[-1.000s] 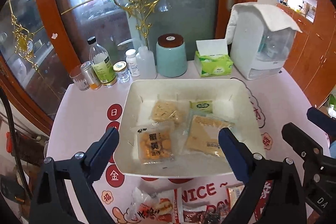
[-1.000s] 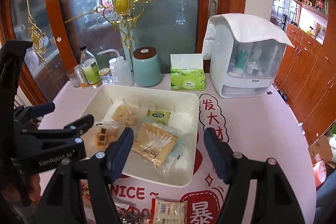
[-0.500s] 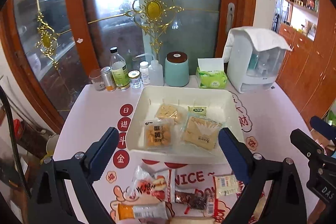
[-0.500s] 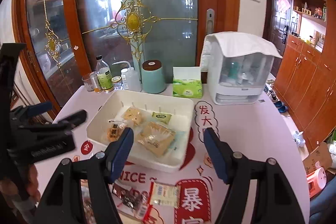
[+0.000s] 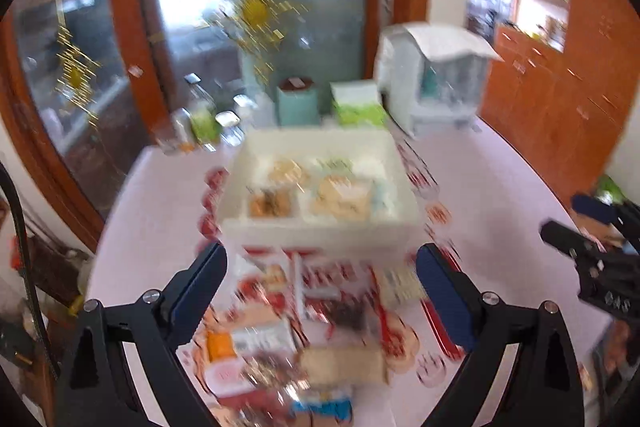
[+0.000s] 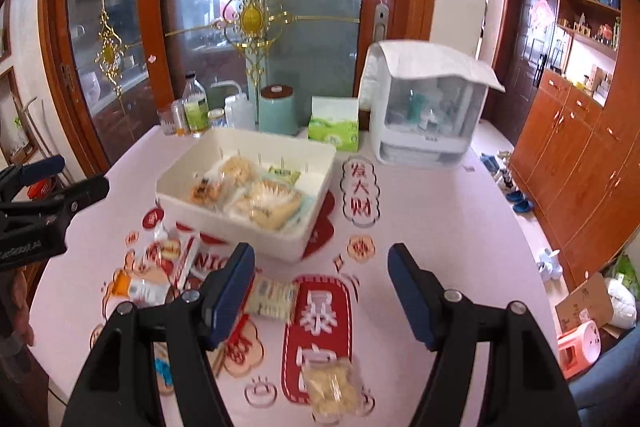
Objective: Organize snacks
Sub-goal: 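Grasp the brown paper bag with the left gripper while the right grasps the cracker bag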
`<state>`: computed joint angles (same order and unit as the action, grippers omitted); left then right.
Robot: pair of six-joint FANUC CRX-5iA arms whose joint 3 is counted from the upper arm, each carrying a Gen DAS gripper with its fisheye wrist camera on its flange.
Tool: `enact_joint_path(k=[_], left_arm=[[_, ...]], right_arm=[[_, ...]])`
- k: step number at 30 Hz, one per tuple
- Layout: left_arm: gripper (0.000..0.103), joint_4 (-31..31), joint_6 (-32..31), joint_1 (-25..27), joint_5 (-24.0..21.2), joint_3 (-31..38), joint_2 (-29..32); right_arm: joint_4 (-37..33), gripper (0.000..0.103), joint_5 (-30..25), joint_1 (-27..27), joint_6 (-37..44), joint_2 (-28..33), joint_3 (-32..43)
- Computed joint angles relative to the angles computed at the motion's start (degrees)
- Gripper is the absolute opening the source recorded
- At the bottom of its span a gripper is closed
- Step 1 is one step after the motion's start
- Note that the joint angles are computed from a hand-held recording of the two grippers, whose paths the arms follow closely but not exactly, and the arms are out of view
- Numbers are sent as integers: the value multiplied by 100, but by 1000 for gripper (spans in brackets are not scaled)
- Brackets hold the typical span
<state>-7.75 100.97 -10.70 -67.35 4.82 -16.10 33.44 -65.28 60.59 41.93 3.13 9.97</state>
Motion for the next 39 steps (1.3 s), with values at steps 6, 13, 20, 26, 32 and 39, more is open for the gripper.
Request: enact_joint_path(k=[6, 13, 20, 26, 32, 39], left_arm=[[95, 355, -944, -66, 144, -627, -252], [95, 823, -2831, -8, 61, -1343, -123], [95, 929, -3659, 54, -238, -1450, 450], [95, 902, -4310, 18, -505, -1376, 902], [95, 646, -4732, -188, -635, -1249, 1185], [94, 473, -4861, -285, -761, -1037, 1551]], right_arm=[[-171, 70, -121, 82, -61, -302, -505], [-804, 70, -278, -2, -81, -387, -975], [-1411, 70, -180, -190, -157, -398, -1380], [-2186, 70, 111, -487, -29, -455, -1561], [-2328, 70, 169, -510, 90, -335, -1596], [-2060, 70, -8, -324, 248, -19, -1495]])
